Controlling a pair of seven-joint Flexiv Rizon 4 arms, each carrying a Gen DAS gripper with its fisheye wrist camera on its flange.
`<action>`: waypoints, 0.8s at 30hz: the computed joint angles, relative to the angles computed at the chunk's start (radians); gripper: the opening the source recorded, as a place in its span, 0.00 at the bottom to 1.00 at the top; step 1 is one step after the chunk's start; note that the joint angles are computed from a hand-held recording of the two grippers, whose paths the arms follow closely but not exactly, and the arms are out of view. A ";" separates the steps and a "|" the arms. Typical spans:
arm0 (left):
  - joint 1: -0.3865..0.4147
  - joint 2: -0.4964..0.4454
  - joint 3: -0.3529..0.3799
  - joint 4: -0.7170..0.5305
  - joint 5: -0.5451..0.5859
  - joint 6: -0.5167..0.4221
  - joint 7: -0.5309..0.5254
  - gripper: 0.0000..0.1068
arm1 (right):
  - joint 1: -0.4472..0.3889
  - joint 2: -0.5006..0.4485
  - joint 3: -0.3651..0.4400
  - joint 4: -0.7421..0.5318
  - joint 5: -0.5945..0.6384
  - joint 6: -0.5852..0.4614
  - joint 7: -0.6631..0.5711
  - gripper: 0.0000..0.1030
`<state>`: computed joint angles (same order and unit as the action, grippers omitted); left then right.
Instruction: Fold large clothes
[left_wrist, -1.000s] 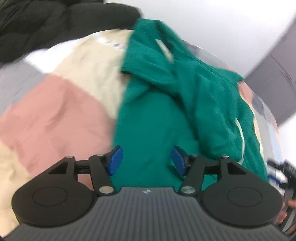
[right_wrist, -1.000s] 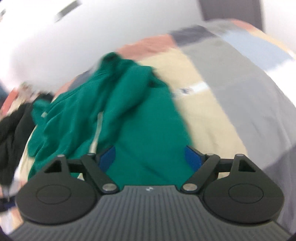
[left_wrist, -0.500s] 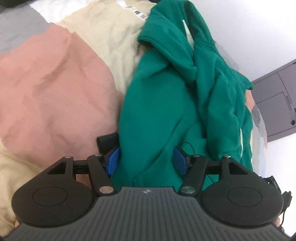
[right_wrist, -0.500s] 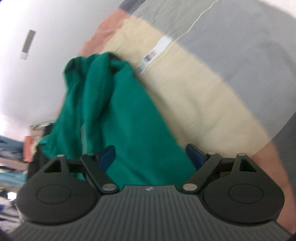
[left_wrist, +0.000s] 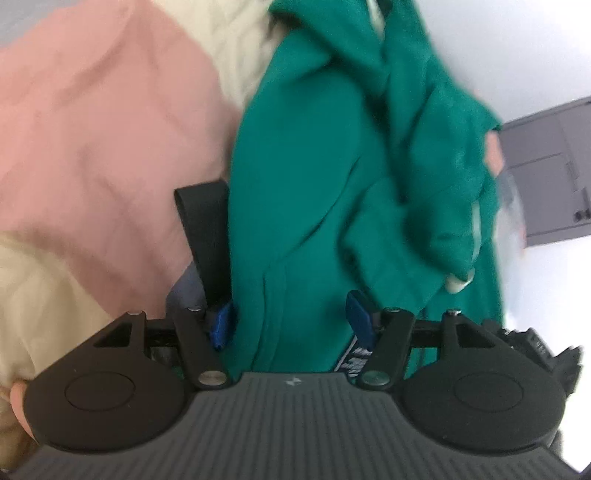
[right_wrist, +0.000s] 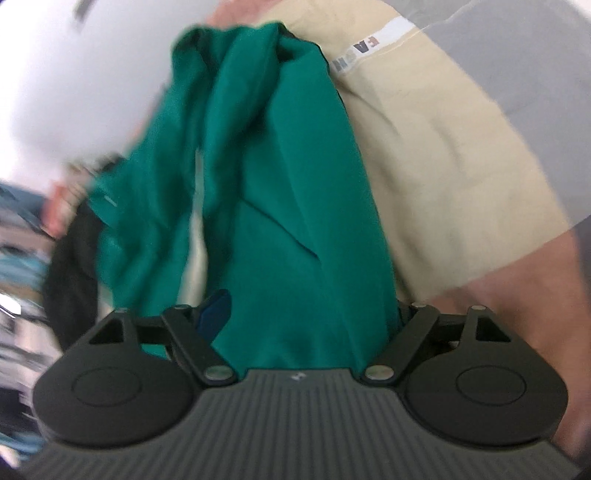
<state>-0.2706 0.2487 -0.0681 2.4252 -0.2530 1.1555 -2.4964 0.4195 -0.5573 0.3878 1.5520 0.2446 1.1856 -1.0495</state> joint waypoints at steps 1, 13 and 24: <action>0.005 -0.007 -0.004 -0.011 0.010 -0.015 0.001 0.63 | 0.044 0.013 -0.056 0.014 -0.063 -0.024 0.040 0.80; -0.230 -0.053 0.068 0.072 -0.361 0.350 0.310 0.63 | -0.118 -0.050 0.148 -0.041 0.121 -0.009 -0.184 0.85; -0.081 -0.075 0.003 0.020 -0.183 0.170 0.182 0.57 | -0.005 -0.052 0.038 -0.101 0.119 -0.147 -0.287 0.69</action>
<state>-0.3513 0.1740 -0.0649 2.4451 -0.4356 1.3256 -2.3140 0.4141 -0.6095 0.4263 1.4514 0.3640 1.0386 -1.3362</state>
